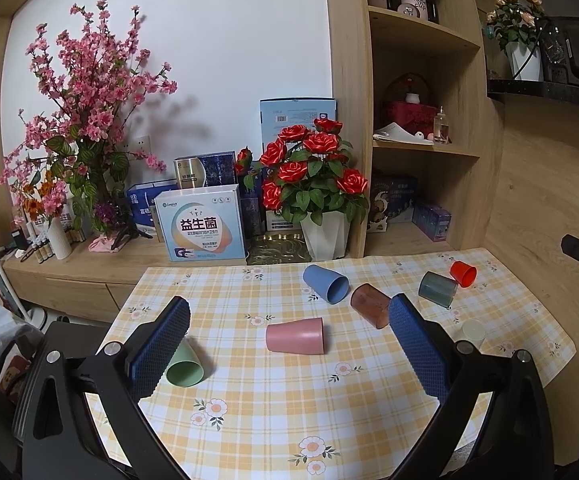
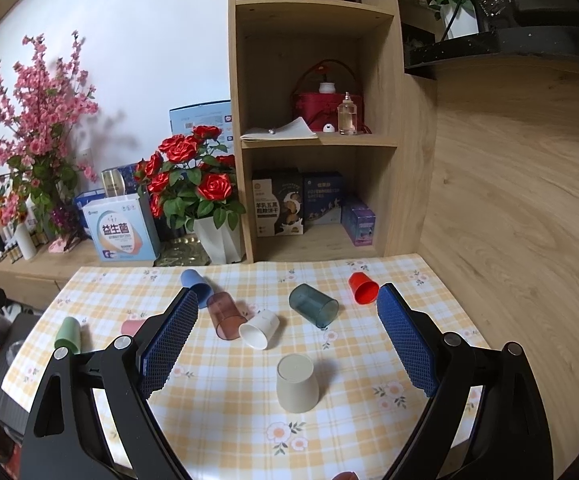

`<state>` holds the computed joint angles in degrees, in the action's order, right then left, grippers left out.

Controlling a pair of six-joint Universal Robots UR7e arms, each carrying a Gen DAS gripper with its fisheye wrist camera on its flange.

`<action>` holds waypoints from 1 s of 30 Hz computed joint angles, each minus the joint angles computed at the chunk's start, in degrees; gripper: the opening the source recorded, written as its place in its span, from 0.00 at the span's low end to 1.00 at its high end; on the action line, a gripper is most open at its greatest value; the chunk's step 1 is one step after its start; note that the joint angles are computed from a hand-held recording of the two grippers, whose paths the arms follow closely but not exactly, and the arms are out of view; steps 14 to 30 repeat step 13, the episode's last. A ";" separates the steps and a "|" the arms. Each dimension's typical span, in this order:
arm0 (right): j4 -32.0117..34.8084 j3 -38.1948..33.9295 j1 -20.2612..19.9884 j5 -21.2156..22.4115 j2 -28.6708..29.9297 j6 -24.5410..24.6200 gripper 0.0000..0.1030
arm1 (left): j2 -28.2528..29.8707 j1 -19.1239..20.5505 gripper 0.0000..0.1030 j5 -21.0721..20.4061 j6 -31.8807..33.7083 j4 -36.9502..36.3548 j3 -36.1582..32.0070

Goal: Flip cup upside down

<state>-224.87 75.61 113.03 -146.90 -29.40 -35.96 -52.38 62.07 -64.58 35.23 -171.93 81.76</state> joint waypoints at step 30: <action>0.47 0.28 -0.10 0.11 -0.17 0.42 0.85 | -0.16 0.09 0.94 1.04 0.90 -0.53 -0.13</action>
